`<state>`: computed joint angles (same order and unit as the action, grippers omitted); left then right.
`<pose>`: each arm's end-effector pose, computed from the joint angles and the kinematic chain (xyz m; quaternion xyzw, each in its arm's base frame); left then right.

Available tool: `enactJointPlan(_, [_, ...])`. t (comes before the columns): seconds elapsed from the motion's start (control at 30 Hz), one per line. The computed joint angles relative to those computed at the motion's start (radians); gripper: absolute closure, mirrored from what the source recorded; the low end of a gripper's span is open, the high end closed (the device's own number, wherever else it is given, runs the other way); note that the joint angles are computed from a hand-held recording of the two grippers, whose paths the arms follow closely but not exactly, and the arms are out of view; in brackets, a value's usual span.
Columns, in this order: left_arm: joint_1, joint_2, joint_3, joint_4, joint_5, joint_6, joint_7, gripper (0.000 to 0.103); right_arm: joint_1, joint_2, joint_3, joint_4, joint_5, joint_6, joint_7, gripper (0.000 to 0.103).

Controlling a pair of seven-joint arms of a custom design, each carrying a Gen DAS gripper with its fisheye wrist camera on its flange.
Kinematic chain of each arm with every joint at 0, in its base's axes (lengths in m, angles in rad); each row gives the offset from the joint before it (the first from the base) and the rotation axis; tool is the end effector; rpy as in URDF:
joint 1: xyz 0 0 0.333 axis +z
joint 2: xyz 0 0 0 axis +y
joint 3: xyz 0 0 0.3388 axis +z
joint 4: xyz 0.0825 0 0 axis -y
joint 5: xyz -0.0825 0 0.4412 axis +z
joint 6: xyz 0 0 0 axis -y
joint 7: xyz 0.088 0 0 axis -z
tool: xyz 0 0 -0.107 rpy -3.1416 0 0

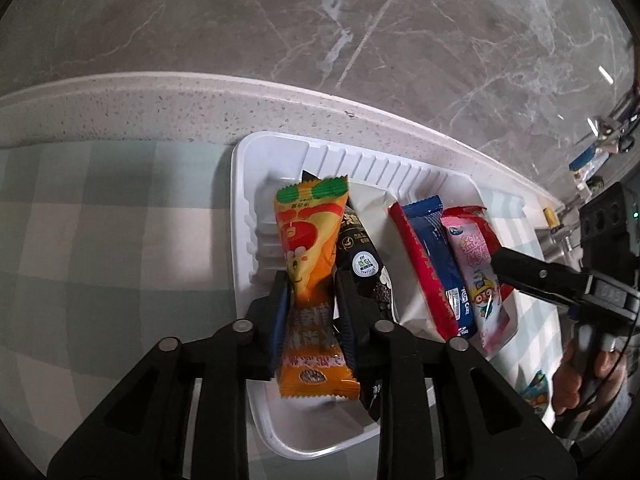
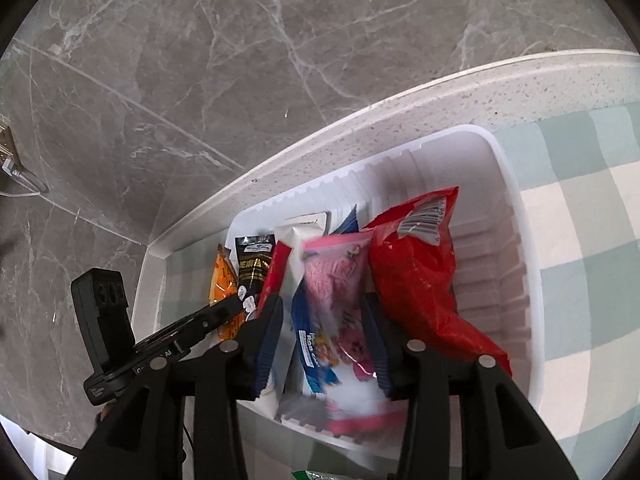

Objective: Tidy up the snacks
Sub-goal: 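Open both tools to drop the orange and pink packets in the tray, then grasp the green packet with left tool while right tool grasps the blue panda bag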

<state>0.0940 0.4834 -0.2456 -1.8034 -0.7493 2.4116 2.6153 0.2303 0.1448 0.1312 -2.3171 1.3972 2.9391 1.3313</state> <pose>0.7131 -0.0989 0.2830 0.4354 -0.8422 0.3135 0.0538 0.5441 0.1379 0.2763 -0.3835 0.8617 0.0943 0.3187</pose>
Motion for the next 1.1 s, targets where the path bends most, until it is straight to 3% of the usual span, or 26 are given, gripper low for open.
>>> enactJointPlan(0.1, [0.009, -0.020, -0.011, -0.024, -0.024, 0.008, 0.030, 0.058, 0.002, -0.028, 0.004, -0.013, 0.059, 0.001, -0.040, 0.052])
enactJointPlan(0.4, [0.018, -0.144, -0.006, -0.141, -0.129, 0.037, 0.143, 0.057, 0.064, -0.169, -0.024, -0.100, 0.134, 0.032, -0.072, 0.050])
enactJointPlan(0.57, [0.013, -0.256, 0.022, -0.252, -0.199, 0.014, 0.236, 0.057, 0.114, -0.284, -0.035, -0.188, 0.071, 0.068, 0.020, 0.047])
enactJointPlan(0.67, [-0.002, -0.319, 0.050, -0.316, -0.220, -0.012, 0.280, 0.056, 0.142, -0.369, -0.027, -0.269, -0.071, 0.102, 0.177, 0.046])
enactJointPlan(0.73, [-0.014, -0.359, 0.068, -0.360, -0.217, -0.029, 0.306, 0.055, 0.108, -0.432, 0.026, -0.338, -0.268, 0.107, 0.380, 0.046])
enactJointPlan(0.87, [-0.035, -0.418, 0.101, -0.432, -0.203, -0.060, 0.338, 0.055, -0.039, -0.576, 0.194, -0.451, -0.593, 0.029, 0.720, 0.045])
enactJointPlan(0.97, [-0.049, -0.455, 0.118, -0.481, -0.187, -0.080, 0.347, 0.055, -0.137, -0.708, 0.317, -0.509, -0.785, -0.110, 0.912, 0.043])
enactJointPlan(1.1, [-0.071, -0.497, 0.130, -0.538, -0.179, -0.088, 0.354, 0.055, -0.156, -0.811, 0.374, -0.543, -0.930, -0.281, 1.046, 0.043])
